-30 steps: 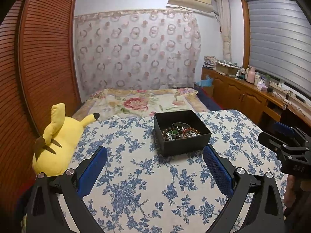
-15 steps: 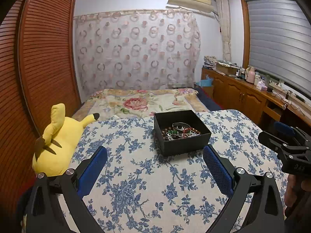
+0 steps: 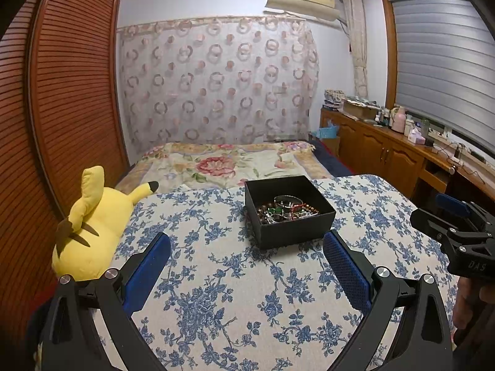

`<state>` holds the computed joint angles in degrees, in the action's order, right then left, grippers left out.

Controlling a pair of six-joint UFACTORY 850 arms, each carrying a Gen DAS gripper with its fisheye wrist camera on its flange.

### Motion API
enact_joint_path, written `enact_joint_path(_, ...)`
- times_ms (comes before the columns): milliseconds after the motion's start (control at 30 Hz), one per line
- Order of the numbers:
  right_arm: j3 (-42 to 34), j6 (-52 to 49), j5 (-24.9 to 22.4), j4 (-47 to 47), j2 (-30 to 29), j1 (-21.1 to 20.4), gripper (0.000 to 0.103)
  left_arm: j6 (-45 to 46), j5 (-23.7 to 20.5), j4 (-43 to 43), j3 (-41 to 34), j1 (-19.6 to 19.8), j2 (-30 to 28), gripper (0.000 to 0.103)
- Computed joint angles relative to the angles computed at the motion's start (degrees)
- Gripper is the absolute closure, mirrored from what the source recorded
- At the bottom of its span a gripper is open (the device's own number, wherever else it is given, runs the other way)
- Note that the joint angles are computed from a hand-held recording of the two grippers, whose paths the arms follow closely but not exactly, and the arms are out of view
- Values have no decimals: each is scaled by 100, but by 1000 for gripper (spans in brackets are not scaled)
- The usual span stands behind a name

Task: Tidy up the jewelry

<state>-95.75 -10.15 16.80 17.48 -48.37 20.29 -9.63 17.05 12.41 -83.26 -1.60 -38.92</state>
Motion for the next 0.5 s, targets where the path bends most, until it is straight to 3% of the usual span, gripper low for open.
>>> enact_joint_path(500,2,8,-1,-6,0,2,3,-4,19,11,16,2,4,8)
